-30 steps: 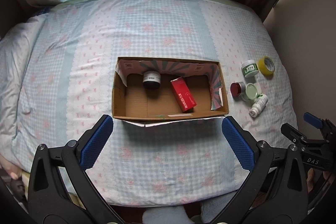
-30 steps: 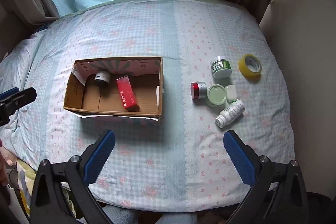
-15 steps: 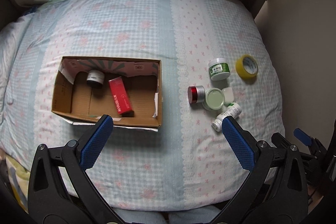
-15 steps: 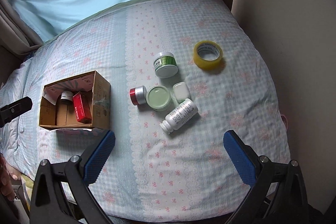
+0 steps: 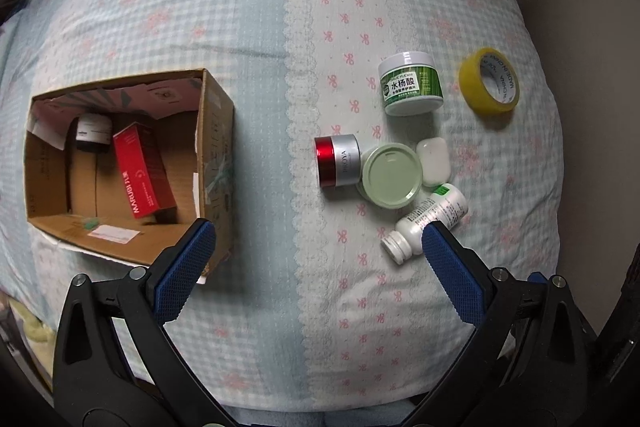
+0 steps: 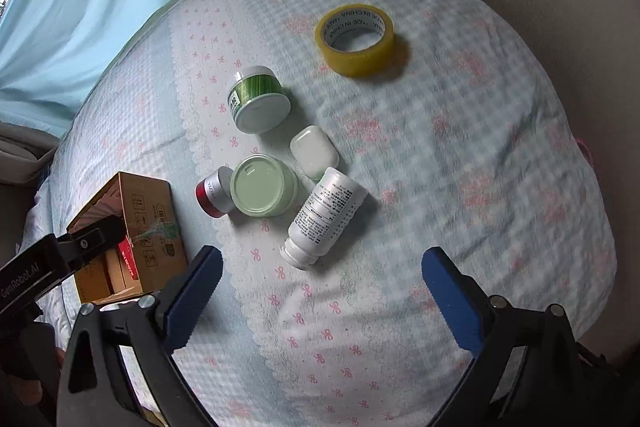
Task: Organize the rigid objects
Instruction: 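Grasp the red-and-silver jar with the left tool while the right tool grasps the white pill bottle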
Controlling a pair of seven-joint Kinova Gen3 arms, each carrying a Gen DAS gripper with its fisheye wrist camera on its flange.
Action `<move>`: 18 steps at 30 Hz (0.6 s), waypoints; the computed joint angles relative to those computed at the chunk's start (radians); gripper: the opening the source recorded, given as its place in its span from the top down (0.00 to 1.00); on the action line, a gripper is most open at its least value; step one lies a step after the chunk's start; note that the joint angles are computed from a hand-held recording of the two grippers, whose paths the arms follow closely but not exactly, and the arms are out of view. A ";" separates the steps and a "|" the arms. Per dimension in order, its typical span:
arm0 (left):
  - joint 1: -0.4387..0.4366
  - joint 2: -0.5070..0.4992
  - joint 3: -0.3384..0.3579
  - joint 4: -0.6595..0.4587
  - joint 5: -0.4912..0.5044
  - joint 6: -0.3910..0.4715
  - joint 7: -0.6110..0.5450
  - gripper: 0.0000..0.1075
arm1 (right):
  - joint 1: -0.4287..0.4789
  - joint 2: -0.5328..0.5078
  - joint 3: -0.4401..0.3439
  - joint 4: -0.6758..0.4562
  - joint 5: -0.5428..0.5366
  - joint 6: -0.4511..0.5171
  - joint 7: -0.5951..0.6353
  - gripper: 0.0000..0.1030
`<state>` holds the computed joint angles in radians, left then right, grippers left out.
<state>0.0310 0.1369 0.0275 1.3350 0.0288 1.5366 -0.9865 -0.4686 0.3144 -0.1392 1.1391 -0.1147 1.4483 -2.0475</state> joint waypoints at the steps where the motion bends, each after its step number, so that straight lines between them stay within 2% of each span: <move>1: -0.006 0.018 -0.004 0.003 0.007 -0.008 -0.002 0.05 | -0.003 0.016 -0.001 -0.004 0.001 0.004 0.000 0.05; 4: -0.026 0.072 -0.013 0.014 0.027 -0.037 -0.017 0.05 | -0.006 0.052 0.000 0.003 -0.010 -0.012 -0.011 0.07; 7: -0.051 0.133 -0.017 0.013 0.058 -0.055 -0.044 0.10 | -0.009 0.086 0.007 0.015 -0.023 -0.031 -0.052 0.07; 10: -0.058 0.186 -0.020 0.007 0.056 -0.065 -0.058 0.11 | -0.009 0.124 0.011 0.014 -0.034 -0.041 -0.091 0.17; 16: -0.074 0.256 -0.023 0.010 0.073 -0.077 -0.073 0.12 | -0.003 0.179 0.017 0.026 -0.055 -0.046 -0.167 0.19; 18: -0.080 0.271 -0.023 0.011 0.079 -0.081 -0.078 0.12 | 0.003 0.189 0.015 0.032 -0.063 -0.055 -0.176 0.24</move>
